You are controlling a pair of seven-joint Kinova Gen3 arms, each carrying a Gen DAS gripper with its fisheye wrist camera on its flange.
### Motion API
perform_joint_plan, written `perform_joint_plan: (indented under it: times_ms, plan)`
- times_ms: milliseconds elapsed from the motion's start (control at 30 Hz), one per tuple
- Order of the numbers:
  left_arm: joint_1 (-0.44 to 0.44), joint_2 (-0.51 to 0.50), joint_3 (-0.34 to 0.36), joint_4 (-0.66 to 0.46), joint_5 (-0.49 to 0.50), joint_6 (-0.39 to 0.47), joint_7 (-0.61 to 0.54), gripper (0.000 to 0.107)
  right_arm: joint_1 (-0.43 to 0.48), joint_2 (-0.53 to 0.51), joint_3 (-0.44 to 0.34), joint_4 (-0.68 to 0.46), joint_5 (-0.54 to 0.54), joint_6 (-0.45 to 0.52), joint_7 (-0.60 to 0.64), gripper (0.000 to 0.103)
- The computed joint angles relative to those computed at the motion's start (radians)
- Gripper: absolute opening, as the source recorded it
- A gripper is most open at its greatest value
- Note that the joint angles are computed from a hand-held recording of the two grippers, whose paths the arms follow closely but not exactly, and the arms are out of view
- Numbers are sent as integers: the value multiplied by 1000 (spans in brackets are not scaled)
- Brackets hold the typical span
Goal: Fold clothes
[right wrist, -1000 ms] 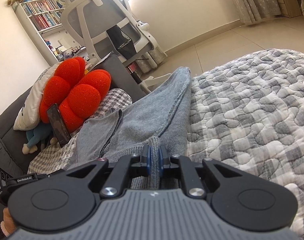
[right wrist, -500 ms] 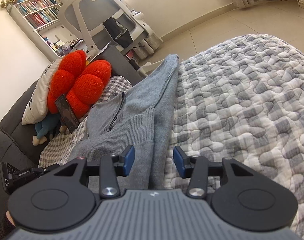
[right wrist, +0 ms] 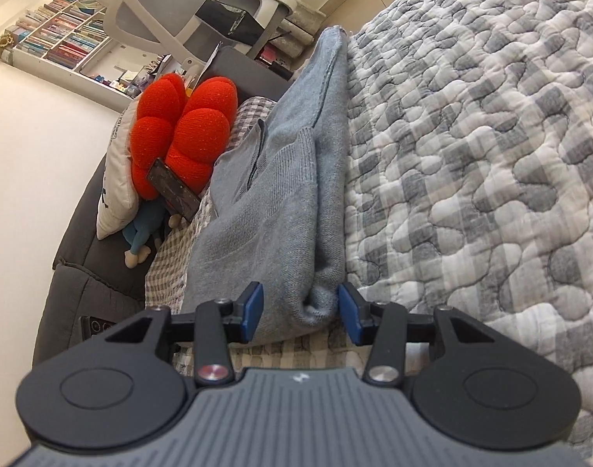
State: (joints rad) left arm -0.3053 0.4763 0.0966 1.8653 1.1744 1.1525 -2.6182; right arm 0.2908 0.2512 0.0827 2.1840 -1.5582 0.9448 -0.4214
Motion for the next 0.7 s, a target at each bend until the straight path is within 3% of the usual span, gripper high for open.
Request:
perform_joint_plan:
  times_ms: [100,167,233,333,500,700]
  plan:
    - [11,-7,7,18,17,-24,-54,56,-4,10,-4,3,-26,3,27,42]
    - [21,-19,3,35,35,-55,-65,45,-9,12,-3,4,-27,-4,36,32]
    - [32,-33,-5,51,46,-90,-64,24,-14,9,-3,10,-32,-18,45,24]
    - [36,-54,-9,83,73,-122,-89,11,-18,-1,-2,30,-57,-26,73,18]
    - [49,-108,-22,127,116,-149,-114,8,4,-5,13,63,-96,58,120,15]
    - [37,-147,-51,150,121,-100,-96,8,18,-30,36,82,-88,104,100,15]
